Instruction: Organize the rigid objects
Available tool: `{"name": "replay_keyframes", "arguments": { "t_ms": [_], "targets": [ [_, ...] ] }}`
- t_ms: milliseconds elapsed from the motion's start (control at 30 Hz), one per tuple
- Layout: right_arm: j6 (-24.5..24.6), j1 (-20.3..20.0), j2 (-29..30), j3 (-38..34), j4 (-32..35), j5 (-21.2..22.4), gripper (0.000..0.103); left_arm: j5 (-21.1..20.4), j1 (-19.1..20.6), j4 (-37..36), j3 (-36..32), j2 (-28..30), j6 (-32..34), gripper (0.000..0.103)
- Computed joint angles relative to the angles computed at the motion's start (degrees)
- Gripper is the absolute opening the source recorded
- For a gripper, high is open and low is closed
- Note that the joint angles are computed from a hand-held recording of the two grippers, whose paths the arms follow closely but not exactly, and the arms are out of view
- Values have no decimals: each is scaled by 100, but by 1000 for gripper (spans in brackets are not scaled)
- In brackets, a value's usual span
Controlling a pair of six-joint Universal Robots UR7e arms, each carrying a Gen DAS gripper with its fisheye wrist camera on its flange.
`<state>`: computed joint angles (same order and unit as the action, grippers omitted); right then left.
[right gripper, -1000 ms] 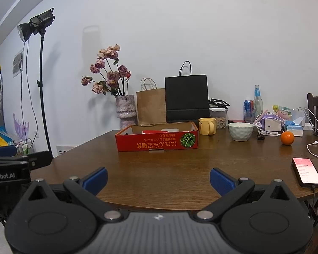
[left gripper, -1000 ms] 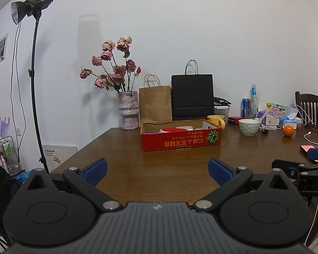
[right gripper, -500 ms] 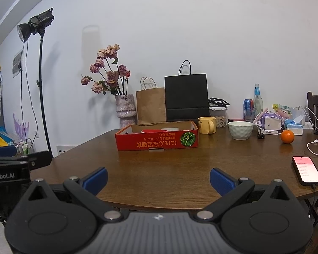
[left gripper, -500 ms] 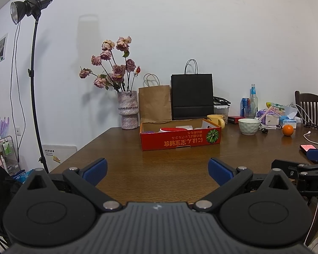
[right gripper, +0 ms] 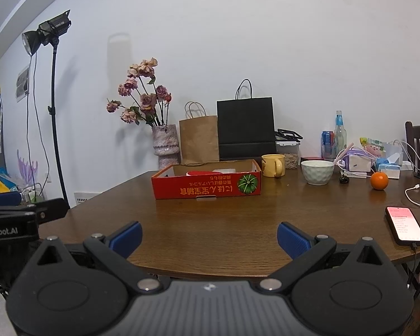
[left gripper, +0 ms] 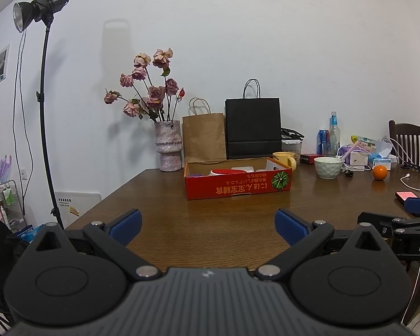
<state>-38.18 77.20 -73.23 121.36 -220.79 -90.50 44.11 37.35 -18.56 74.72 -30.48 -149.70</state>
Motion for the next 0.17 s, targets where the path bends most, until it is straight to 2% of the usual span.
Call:
{"name": "replay_keyframes", "arguments": {
  "t_ms": [100,167],
  "targets": [
    [10,-2,-8,-2,22,-3,103,-4,9,37,-45,14,-19,103],
    [12,-5,1,-11,32,0,103,134,37,109,-33,-8,-64,103]
  ]
}}
